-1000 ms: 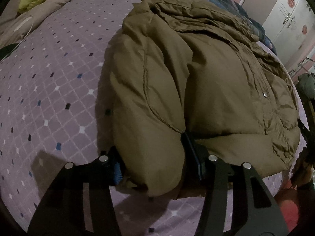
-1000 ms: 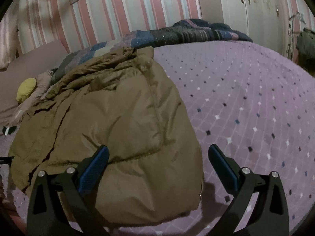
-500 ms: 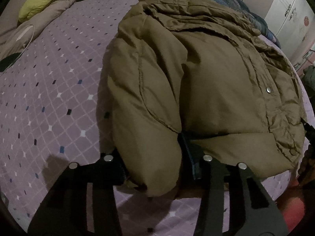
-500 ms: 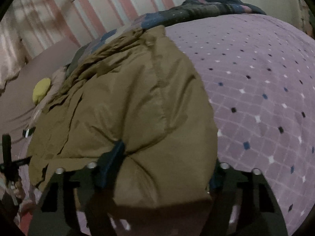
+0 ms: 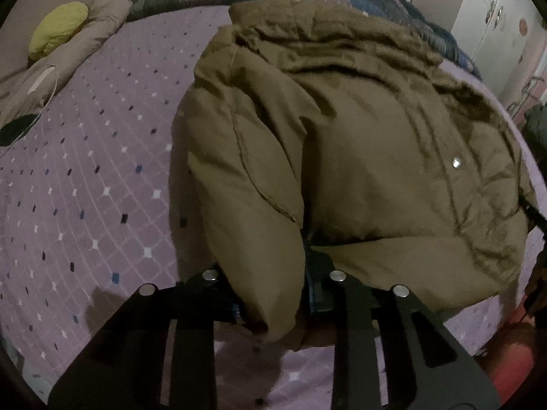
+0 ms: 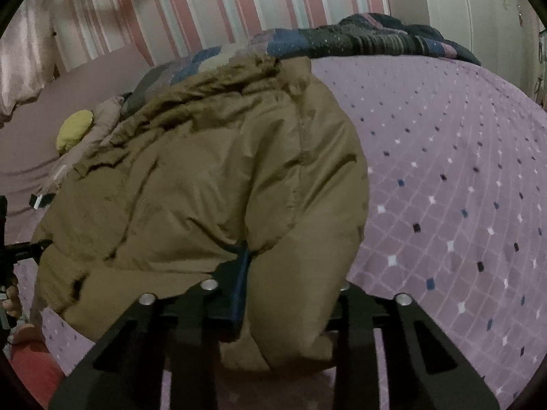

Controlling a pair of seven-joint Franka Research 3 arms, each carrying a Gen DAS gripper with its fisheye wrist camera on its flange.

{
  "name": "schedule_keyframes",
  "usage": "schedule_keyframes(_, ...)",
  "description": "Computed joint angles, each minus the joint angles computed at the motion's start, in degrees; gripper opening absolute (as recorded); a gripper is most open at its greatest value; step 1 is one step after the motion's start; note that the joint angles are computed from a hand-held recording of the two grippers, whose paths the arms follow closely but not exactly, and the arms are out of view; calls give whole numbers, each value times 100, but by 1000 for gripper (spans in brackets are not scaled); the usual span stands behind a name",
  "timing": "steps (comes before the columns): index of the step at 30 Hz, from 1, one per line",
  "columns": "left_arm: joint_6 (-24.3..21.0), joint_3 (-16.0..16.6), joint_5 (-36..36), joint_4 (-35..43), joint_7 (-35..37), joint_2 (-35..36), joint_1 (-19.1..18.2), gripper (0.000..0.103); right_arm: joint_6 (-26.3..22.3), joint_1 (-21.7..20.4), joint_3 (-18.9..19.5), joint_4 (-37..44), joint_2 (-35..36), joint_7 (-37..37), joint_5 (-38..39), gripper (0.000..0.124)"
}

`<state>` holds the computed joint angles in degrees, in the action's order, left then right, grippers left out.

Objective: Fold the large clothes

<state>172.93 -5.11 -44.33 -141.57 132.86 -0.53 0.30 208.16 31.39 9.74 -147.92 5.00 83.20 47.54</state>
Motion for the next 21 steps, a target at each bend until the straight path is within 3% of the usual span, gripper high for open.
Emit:
schedule_keyframes(3,-78,49,-779,111,674,-163,-87,21,17,-12,-4,19,-126,-87,-57,25)
schedule_keyframes(7,-267,175,-1234,331,1221,-317,-224,20,17,-139,-19,100,-224,53,-428,25)
schedule_keyframes(15,-577,202,-1206,929,1170,-310,-265,20,-20,-361,-70,418,-277,476,-1100,24)
schedule_keyframes(21,-593,210,-1376,1101,1003,-582,-400,19,197,-624,-149,438,-470,1499,-2178,23)
